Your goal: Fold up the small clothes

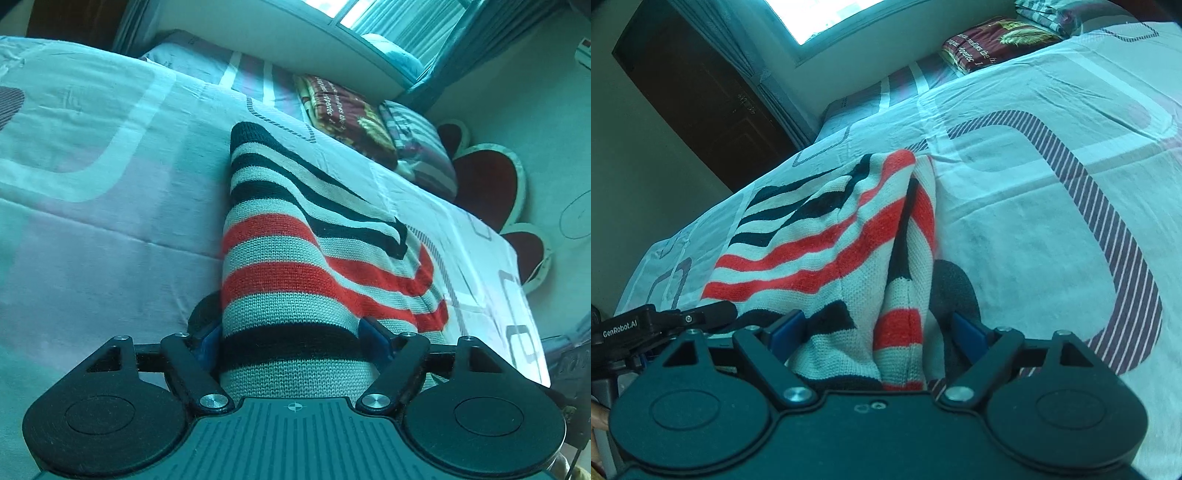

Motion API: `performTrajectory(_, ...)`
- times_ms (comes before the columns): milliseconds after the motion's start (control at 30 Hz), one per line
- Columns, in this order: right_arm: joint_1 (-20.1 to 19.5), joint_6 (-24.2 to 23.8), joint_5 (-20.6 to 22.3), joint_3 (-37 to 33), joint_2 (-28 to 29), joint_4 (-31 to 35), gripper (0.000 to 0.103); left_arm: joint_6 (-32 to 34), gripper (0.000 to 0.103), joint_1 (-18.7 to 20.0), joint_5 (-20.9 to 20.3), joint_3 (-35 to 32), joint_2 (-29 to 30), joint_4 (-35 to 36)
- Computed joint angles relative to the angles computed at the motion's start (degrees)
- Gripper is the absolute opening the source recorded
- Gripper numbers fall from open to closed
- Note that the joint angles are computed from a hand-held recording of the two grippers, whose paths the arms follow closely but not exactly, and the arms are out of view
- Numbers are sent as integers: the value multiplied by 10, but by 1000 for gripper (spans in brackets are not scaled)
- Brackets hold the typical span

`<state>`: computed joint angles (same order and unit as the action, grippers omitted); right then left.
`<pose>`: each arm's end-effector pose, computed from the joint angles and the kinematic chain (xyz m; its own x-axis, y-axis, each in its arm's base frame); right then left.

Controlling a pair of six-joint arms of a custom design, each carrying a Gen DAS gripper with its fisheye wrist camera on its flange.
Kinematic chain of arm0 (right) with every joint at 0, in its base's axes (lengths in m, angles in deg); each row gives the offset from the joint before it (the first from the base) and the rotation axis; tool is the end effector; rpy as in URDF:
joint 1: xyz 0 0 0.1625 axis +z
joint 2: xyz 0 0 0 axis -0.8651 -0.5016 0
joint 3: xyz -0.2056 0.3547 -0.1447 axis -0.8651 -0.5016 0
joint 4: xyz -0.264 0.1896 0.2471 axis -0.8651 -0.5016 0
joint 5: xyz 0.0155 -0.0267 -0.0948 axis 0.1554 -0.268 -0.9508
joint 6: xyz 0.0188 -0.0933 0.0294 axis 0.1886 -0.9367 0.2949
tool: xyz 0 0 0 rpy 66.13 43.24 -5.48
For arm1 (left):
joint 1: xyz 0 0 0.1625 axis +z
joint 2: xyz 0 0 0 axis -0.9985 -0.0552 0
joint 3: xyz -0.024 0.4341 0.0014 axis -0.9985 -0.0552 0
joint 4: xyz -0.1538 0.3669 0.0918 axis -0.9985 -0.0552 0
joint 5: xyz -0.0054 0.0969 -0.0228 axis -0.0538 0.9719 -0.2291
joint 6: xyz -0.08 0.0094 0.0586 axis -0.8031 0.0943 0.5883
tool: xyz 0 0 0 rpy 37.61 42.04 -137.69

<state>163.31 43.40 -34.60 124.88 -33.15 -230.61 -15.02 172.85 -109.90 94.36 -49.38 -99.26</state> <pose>0.2861 -0.7489 -0.0690 -0.9280 -0.1955 0.3172 -0.3334 0.8158 -0.4726 0.1105 -0.7592 0.2871 -0.9627 -0.0938 -0.2538 0.0963 0.7576 -0.6456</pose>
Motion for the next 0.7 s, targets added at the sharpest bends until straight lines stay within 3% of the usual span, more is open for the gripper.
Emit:
performTrajectory(67, 2, -1, -1, -7, 6, -2, 84, -4, 75, -2, 6, -1, 2, -2)
performTrajectory(133, 0, 15, 20, -9, 6, 6, 63, 7, 71, -8, 22, 6, 1, -15)
performTrajectory(233, 4, 16, 11, -6, 8, -7, 56, 31, 64, -20, 50, 19, 1, -42)
performTrajectory(300, 6, 24, 12, 4, 3, -23, 37, 50, 60, -29, 66, 25, 1, -59)
performTrajectory(500, 15, 13, 20, 32, -6, -73, 34, 69, 56, -41, 80, 37, -10, -76)
performTrajectory(700, 29, 12, 37, 30, -7, -75, 34, 77, 56, -43, 88, 55, -39, -82)
